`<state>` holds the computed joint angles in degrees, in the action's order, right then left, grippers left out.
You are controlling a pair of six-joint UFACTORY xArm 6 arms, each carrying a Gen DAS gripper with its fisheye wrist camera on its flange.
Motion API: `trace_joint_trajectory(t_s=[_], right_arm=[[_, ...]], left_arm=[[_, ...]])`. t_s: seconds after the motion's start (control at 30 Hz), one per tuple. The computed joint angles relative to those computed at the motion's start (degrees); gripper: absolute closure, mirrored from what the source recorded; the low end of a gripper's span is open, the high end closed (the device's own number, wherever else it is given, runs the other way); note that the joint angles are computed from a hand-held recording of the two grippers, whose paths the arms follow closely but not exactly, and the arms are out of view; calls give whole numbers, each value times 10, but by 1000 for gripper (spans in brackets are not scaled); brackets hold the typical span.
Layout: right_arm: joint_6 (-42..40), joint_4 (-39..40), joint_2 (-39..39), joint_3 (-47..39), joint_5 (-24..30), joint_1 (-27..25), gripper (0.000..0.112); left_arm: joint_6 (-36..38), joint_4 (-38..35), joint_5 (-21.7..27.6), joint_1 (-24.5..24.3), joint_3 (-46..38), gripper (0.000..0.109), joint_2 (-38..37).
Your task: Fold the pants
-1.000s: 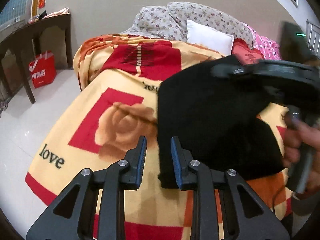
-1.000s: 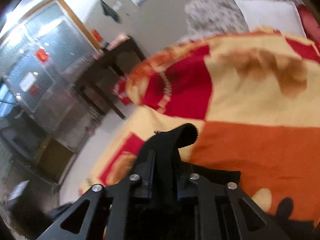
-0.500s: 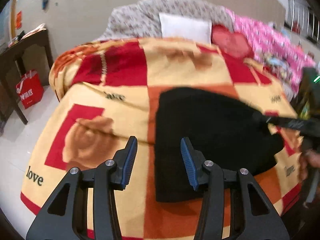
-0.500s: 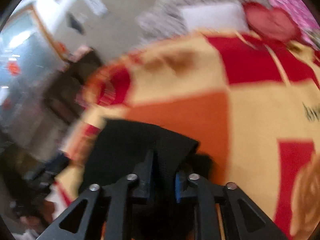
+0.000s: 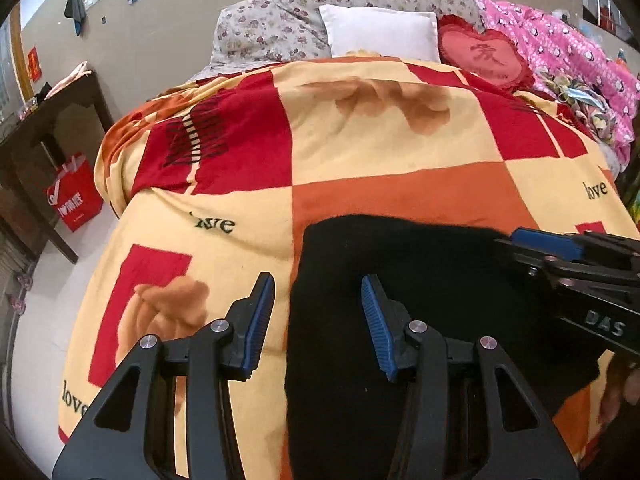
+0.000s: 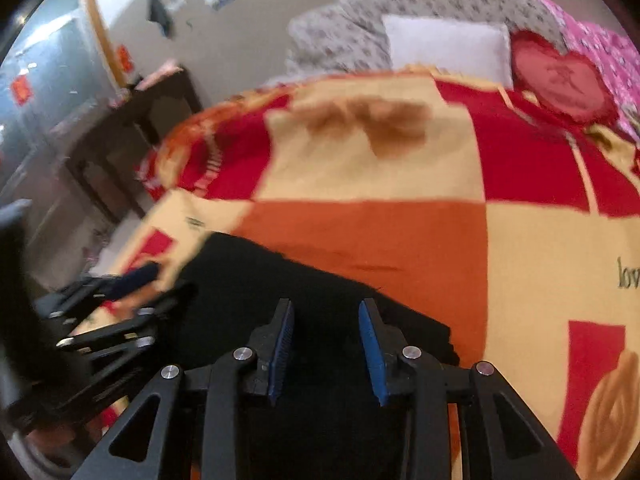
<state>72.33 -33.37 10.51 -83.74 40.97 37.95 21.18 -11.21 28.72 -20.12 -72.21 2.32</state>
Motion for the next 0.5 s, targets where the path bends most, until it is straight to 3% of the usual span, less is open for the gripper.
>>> trace_joint_trajectory(t_s=[0.13,0.3,0.5], right_arm=[[-21,24,-4,4,-10,-13,80],[-12,-12,-45,16,26,29,80],[-8,-24,-66,40,114,99,79]], left_arm=[[-4,-4,1,1,-4,63,4],[-2,-8,-1,1,1,63,0],[-1,-21,-5,3,11,59,-7]])
